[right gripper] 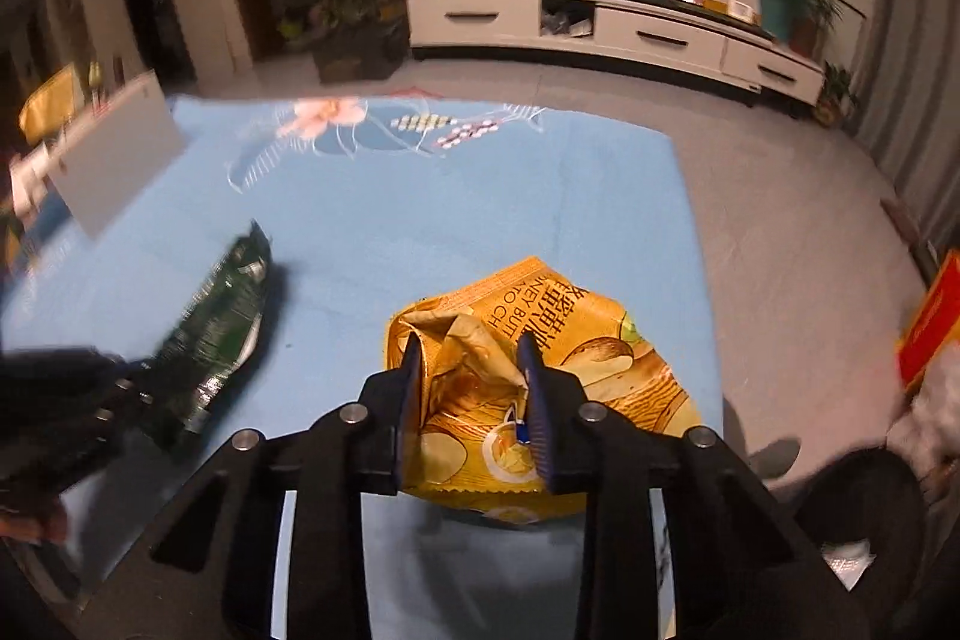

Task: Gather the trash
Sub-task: 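Grasp green snack bag with left gripper while right grasps yellow chip bag, then carry the green bag and yellow chip bag over the black bin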

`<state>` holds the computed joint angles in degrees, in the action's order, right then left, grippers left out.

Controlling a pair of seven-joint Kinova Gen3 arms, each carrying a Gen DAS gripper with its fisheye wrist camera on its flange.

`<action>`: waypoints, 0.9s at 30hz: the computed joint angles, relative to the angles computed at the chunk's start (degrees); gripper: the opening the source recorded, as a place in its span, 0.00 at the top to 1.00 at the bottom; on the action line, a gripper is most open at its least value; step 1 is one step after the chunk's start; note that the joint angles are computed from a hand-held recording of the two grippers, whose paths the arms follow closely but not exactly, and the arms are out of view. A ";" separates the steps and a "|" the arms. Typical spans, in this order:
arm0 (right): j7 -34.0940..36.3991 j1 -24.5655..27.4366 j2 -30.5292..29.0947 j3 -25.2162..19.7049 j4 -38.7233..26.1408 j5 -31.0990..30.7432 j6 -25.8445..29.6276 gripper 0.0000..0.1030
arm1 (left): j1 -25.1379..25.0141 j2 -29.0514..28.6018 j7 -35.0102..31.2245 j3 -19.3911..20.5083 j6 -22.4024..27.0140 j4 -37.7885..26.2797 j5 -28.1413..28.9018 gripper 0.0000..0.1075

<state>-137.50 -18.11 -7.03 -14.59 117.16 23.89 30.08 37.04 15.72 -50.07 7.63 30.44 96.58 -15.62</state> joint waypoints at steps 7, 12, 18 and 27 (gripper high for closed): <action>-2.46 0.86 -11.06 -3.42 5.46 -5.57 -1.33 0.69 | 3.84 -4.26 6.14 -0.40 -0.47 3.18 -5.65 0.95; -1.01 1.94 -17.35 -6.30 7.37 -12.08 0.21 0.69 | 5.05 -7.92 11.49 1.99 0.64 5.57 -10.23 0.95; -2.04 4.82 -24.65 -11.03 9.43 -18.00 3.25 0.69 | 4.47 -11.72 16.52 6.35 2.52 8.22 -12.43 0.95; -0.87 6.37 -34.68 -12.56 10.46 -24.91 9.99 0.69 | 5.00 -14.53 22.42 11.91 5.85 9.44 -15.91 0.95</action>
<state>-138.37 -11.75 -41.70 -27.15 127.62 -1.02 40.07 42.05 1.19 -27.65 19.54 36.28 106.02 -31.52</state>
